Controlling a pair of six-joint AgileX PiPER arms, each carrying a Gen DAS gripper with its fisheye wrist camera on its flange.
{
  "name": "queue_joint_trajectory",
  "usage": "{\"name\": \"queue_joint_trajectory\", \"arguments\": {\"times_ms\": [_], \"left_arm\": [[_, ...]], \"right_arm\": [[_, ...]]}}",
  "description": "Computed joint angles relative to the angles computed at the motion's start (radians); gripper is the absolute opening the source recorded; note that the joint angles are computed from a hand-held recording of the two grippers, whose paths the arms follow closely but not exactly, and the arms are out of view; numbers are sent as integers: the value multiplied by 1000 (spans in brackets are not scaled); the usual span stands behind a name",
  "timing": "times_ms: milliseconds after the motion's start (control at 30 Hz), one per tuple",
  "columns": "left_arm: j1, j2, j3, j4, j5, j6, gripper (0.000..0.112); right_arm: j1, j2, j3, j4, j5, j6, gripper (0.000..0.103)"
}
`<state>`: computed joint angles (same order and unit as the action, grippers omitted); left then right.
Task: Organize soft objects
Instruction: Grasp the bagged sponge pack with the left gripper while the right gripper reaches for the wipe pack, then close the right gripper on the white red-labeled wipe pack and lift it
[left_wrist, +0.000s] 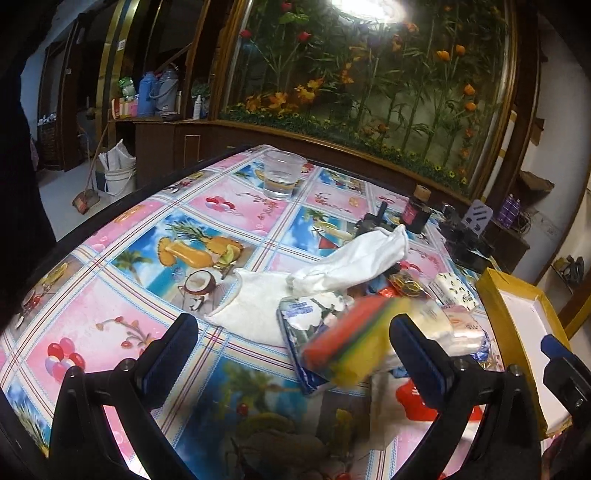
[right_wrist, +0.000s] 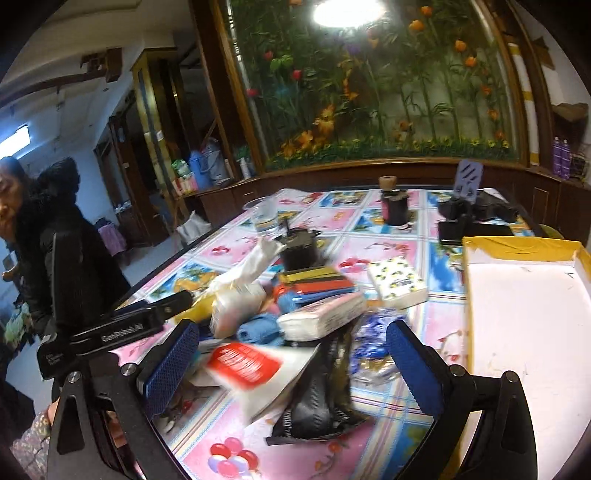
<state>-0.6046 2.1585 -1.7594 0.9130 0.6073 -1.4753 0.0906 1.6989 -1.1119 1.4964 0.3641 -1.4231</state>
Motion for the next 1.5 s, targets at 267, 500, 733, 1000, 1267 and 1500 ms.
{"name": "queue_joint_trajectory", "arguments": {"times_ms": [267, 500, 733, 1000, 1267, 1500], "left_arm": [[44, -50, 84, -174, -124, 126, 101], [35, 7, -36, -462, -24, 551, 71], [46, 79, -133, -586, 30, 678, 71], [74, 6, 8, -564, -112, 573, 33], [69, -44, 92, -418, -188, 410, 27], [69, -40, 89, -425, -188, 422, 27]], "right_arm": [[-53, 29, -34, -95, 42, 162, 102], [-75, 29, -40, -99, 104, 182, 102], [-80, 34, -44, -113, 135, 196, 102], [-50, 60, -77, -199, 184, 223, 102], [80, 91, -113, -393, 198, 196, 103], [161, 166, -229, -730, 187, 338, 96]]}}
